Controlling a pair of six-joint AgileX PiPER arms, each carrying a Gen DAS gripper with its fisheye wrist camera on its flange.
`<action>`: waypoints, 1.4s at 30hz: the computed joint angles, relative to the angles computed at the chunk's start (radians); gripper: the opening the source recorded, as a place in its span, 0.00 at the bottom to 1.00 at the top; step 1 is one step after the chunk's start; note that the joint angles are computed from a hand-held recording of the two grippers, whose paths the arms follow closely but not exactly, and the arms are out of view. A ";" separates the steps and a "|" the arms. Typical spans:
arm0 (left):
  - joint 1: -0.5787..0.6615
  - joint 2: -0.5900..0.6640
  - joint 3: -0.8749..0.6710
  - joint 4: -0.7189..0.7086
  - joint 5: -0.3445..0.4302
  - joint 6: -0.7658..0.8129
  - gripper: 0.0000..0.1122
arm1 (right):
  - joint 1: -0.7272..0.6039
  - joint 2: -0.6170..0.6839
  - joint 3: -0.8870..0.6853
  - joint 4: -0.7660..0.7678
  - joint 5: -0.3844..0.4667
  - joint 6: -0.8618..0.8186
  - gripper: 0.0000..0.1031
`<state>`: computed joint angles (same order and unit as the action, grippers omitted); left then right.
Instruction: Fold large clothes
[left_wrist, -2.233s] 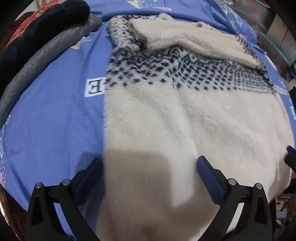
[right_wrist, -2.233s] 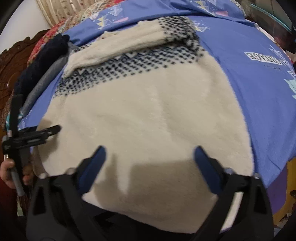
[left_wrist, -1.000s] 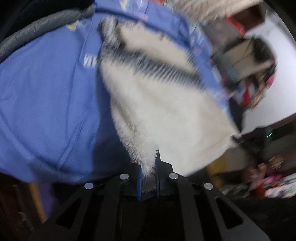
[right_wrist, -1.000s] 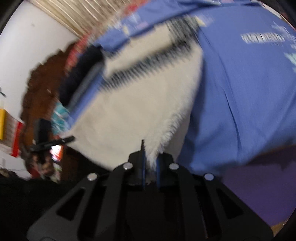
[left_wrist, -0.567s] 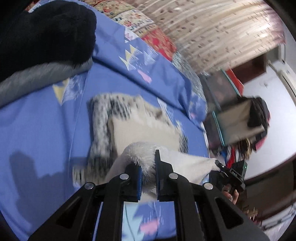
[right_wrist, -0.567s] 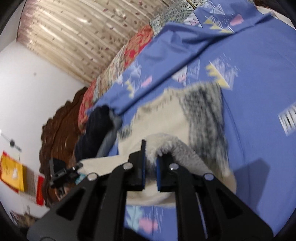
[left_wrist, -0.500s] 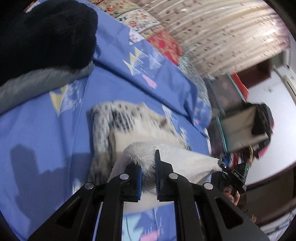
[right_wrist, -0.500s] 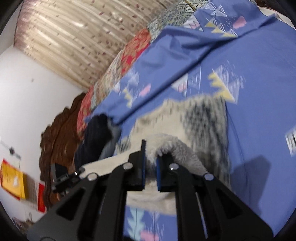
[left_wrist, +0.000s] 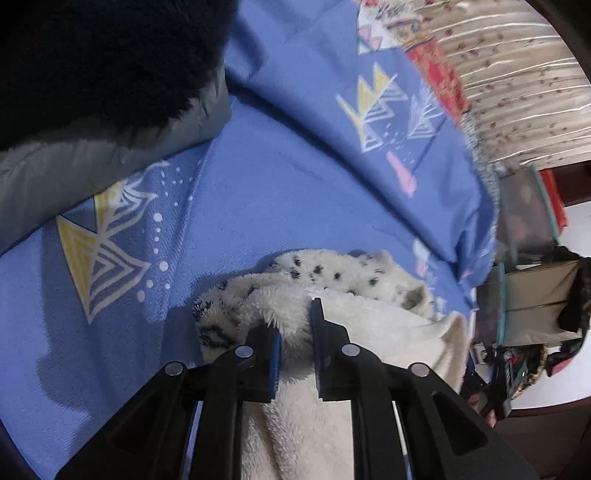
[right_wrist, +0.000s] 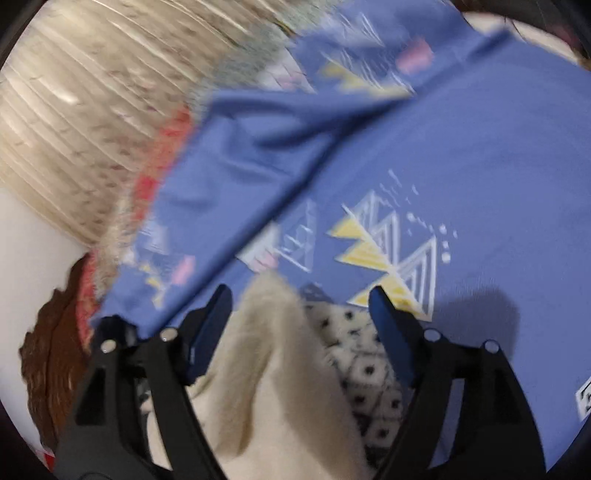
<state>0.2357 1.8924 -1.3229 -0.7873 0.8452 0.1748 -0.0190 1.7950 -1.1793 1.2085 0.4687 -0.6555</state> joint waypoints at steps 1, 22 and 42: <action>0.009 -0.025 0.021 -0.022 0.001 0.030 0.34 | 0.036 -0.059 0.044 0.004 -0.020 -0.100 0.72; -0.023 -0.102 0.002 0.172 0.021 -0.101 0.48 | 0.476 0.571 -0.943 -1.307 0.381 0.731 0.52; -0.359 -0.006 -0.010 0.525 -0.234 -0.262 0.49 | 0.252 0.136 -0.172 -0.599 0.112 0.152 0.45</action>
